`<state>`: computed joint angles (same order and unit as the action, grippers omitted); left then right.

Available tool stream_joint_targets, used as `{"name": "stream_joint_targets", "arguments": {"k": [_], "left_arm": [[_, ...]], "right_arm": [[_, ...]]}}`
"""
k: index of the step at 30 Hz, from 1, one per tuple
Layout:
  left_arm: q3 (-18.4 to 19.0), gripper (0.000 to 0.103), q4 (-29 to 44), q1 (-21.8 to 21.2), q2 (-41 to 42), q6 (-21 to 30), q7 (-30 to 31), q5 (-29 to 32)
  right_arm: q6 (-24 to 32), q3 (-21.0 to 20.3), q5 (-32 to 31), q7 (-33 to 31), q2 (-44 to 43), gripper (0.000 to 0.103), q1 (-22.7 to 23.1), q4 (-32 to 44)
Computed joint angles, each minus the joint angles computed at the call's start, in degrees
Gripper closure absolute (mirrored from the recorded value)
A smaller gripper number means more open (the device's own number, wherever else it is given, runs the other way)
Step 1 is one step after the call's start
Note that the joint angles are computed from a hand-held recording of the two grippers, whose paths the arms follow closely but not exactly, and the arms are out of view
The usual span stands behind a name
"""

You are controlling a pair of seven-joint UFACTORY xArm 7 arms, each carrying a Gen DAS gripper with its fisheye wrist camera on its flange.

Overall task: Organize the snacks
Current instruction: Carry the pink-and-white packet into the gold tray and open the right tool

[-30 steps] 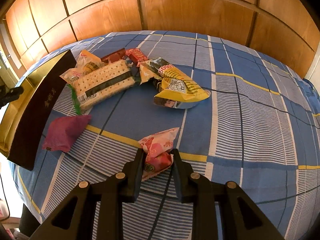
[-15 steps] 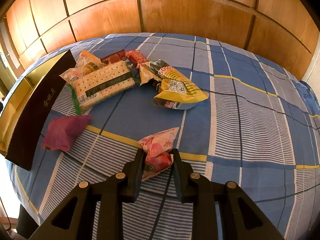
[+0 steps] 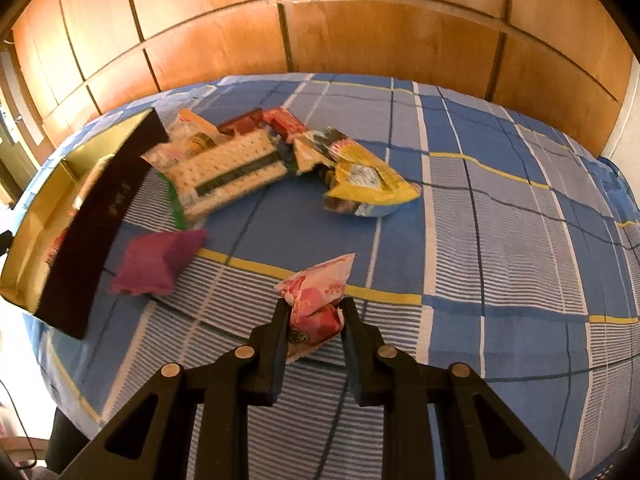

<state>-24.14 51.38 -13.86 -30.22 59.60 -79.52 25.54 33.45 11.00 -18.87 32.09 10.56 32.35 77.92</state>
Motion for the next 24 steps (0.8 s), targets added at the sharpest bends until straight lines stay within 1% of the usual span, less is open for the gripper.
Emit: {"name": "stream_joint_targets", "arguments": {"k": [3, 6, 13, 15, 20, 24], "left_arm": [[0.13, 0.067, -0.36, -0.08, -0.4, -0.05, -0.14, -0.14], [0.15, 0.067, -0.61, -0.08, -0.65, -0.12, -0.3, -0.32], [0.42, 0.067, -1.44, -0.09, -1.34, -0.22, -0.17, -0.99], [0.48, 0.067, -2.01, 0.04, -2.02, -0.13, -0.47, -1.23], [0.41, 0.067, -3.08, 0.72, -3.86, 0.88, -1.15, -1.58], [0.53, 0.067, -4.03, 1.07, -5.22, 1.41, -1.17, -2.23]], "right_arm": [[-0.38, 0.23, -0.68, -0.28, -0.07, 0.079, 0.48, 0.89], [-1.48, 0.94, 0.61, -2.15, 0.24, 0.079, 0.78, 1.99], [-3.27, 3.29, 6.98, -11.2, 2.47, 0.079, 2.15, 6.41], [-3.27, 4.5, 10.48, -14.92, 3.88, 0.079, 2.52, 8.77], [-1.07, 6.07, 15.67, -21.81, 9.16, 0.079, 4.91, 16.91], [2.13, 5.8, 16.72, -25.21, 13.78, 0.079, 8.31, 24.02]]}}
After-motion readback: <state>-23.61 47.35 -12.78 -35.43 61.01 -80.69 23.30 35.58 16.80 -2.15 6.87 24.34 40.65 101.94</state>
